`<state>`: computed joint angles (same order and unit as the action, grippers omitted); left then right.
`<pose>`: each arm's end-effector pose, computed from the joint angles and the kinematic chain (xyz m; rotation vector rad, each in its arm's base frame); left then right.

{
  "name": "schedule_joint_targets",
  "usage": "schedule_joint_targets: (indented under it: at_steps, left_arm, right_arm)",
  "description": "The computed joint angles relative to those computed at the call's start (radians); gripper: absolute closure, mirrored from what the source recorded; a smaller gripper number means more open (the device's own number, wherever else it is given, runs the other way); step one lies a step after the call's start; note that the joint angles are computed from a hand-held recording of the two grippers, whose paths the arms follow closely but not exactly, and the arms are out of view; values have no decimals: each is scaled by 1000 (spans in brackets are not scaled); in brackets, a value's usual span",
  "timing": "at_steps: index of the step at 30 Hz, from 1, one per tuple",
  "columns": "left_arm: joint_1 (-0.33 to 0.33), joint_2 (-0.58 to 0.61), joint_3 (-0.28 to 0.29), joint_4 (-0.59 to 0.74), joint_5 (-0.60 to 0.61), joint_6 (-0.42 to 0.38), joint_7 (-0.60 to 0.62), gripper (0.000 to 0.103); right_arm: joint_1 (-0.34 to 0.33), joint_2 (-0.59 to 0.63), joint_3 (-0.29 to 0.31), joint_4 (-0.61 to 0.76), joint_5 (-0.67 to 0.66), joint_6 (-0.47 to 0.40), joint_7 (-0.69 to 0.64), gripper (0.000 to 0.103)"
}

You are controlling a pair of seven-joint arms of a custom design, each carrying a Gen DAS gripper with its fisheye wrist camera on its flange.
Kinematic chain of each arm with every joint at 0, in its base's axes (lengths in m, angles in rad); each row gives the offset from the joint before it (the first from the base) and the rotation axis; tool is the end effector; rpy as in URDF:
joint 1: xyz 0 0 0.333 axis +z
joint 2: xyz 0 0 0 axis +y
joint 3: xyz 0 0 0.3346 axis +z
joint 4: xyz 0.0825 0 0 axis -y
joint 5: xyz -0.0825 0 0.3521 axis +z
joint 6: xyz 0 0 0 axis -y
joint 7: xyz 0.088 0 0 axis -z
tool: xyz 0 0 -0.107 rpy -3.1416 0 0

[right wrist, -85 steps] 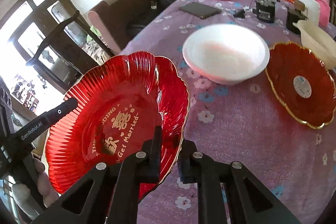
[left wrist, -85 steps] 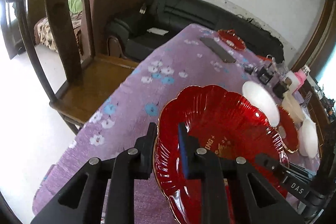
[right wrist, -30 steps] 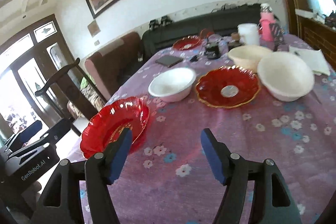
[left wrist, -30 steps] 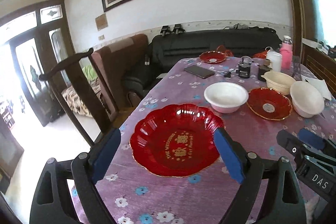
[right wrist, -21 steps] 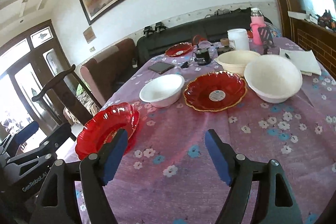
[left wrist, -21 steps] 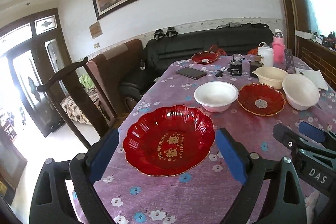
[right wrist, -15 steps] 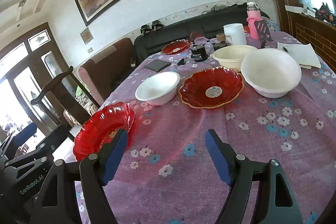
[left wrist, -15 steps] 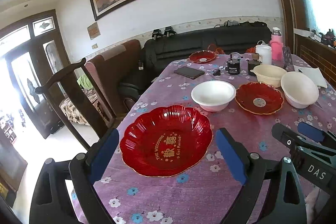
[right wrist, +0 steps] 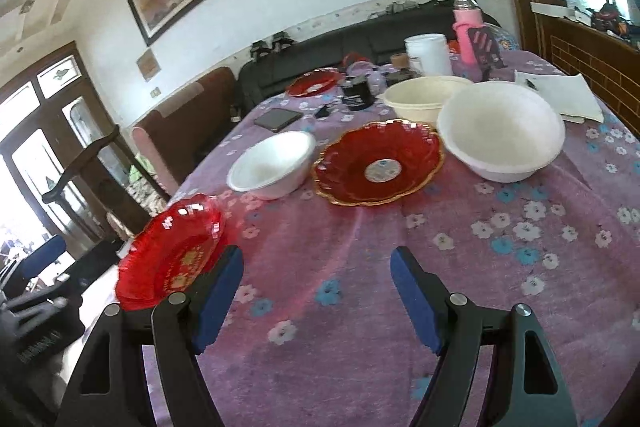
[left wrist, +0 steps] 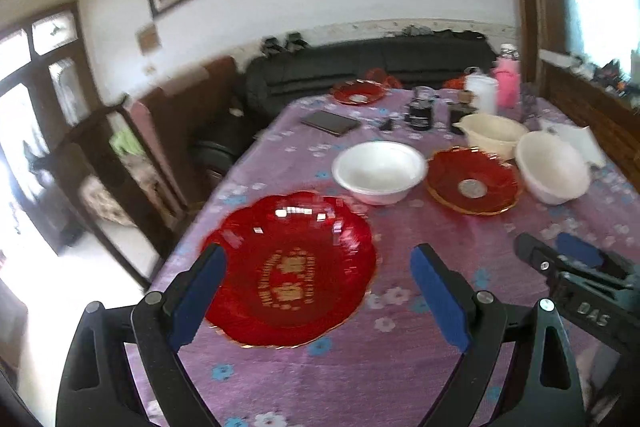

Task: Organize plates and bowls
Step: 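Move both grippers to the red gold-rimmed plate with the label, then close the left gripper on the gold-rimmed plate rim while the right gripper grips it too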

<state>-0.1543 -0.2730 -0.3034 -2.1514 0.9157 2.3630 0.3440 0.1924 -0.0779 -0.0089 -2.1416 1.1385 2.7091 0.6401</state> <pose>0.4299 -0.2186 0.5947 -1.7638 1.3988 -0.5601 0.5274 0.0654 0.5286 -1.7073 1.3951 -0.2395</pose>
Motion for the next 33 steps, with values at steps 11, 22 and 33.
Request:
schedule_joint_targets:
  at_steps: [11,22,33]
  left_arm:
    - [44,210,113,238,-285,288,292,10]
    - [-10,673,124,777,-628,133,666,10]
    - [-39,807,148,931,-681,54,667,10]
  right_arm:
    - [-106,235,-5,276,-263,-172,363,23]
    - [-129,436,39,489,-475,-185,586,27]
    - [-178,509,81,564,-447,-221,581,87]
